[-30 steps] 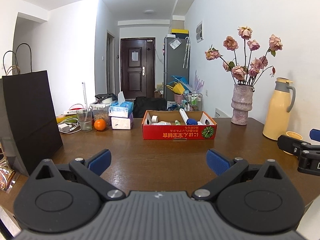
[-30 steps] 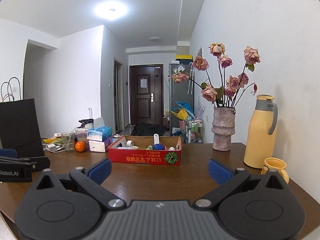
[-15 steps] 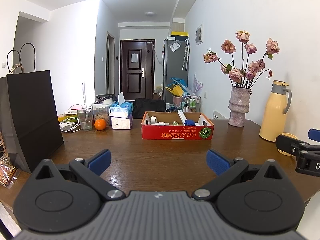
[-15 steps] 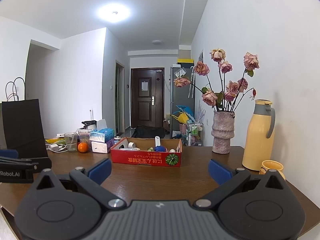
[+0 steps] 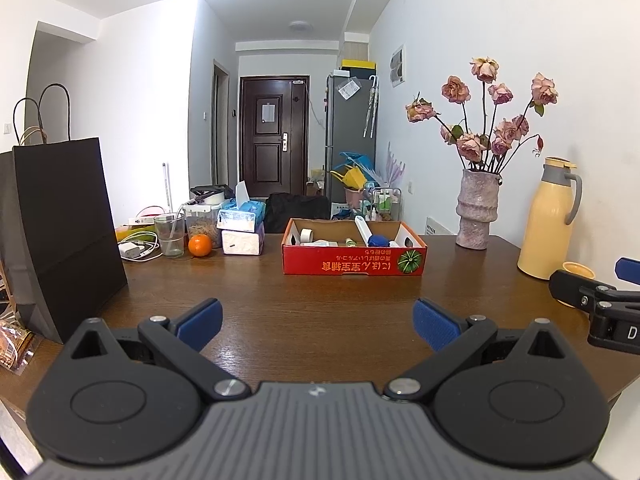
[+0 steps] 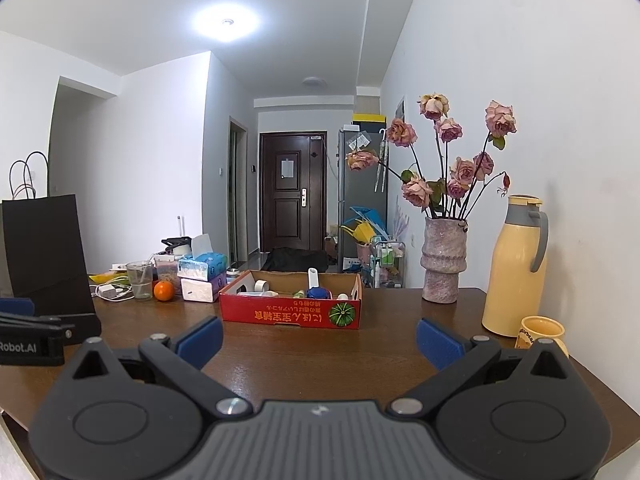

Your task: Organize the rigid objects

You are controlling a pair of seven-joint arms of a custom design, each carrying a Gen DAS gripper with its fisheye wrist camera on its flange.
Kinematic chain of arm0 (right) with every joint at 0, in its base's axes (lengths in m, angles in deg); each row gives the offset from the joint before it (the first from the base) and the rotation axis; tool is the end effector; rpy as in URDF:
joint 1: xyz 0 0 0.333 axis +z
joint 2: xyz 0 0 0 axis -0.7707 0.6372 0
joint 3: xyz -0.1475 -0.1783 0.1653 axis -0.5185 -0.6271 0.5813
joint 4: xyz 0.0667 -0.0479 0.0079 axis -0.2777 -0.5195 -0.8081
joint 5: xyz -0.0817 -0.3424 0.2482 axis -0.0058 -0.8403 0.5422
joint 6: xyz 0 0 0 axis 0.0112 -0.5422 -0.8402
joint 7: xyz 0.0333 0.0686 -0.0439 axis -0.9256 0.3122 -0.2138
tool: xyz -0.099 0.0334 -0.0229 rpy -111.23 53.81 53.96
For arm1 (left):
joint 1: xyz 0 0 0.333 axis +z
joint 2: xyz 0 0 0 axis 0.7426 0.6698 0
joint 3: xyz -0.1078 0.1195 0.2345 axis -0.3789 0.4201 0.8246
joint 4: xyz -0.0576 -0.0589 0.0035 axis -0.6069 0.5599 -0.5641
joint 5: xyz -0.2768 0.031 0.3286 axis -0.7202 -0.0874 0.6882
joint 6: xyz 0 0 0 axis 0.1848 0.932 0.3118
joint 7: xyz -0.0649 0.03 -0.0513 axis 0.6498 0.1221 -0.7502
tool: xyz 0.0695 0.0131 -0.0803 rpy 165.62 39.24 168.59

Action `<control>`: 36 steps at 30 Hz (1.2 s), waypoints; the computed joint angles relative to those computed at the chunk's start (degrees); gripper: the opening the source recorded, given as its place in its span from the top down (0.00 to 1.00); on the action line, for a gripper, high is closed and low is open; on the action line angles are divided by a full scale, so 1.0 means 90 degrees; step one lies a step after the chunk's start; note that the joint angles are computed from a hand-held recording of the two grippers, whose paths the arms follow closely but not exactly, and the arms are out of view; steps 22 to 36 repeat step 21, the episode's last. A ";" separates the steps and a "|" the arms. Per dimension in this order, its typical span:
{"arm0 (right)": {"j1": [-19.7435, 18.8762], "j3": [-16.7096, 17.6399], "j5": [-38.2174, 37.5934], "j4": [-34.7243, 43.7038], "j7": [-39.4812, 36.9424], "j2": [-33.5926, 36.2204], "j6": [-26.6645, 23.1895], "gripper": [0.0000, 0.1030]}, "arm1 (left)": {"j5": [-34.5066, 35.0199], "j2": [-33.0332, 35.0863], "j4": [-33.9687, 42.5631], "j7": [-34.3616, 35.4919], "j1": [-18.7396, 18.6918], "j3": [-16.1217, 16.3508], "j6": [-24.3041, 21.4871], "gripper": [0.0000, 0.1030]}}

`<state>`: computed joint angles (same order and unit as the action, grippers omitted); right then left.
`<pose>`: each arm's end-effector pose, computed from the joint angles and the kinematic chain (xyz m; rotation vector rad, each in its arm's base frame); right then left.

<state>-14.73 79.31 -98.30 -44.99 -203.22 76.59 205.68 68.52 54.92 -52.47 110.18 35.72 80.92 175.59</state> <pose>0.6368 0.3965 0.5545 -1.2336 1.5204 -1.2308 0.7060 -0.1916 0.5574 -1.2592 1.6811 -1.2304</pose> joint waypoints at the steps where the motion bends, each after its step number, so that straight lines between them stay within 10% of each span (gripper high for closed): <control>1: 0.0002 0.0001 0.0006 -0.0003 -0.0001 0.0000 -0.0006 0.00 | 0.0012 -0.0001 0.0000 -0.0018 -0.0020 0.0026 -0.0002 0.00; 36: -0.0011 -0.0003 0.0381 0.0082 -0.0266 0.0104 -0.0009 0.00 | -0.0125 0.0062 0.0055 0.0171 0.0335 -0.0397 -0.0318 0.00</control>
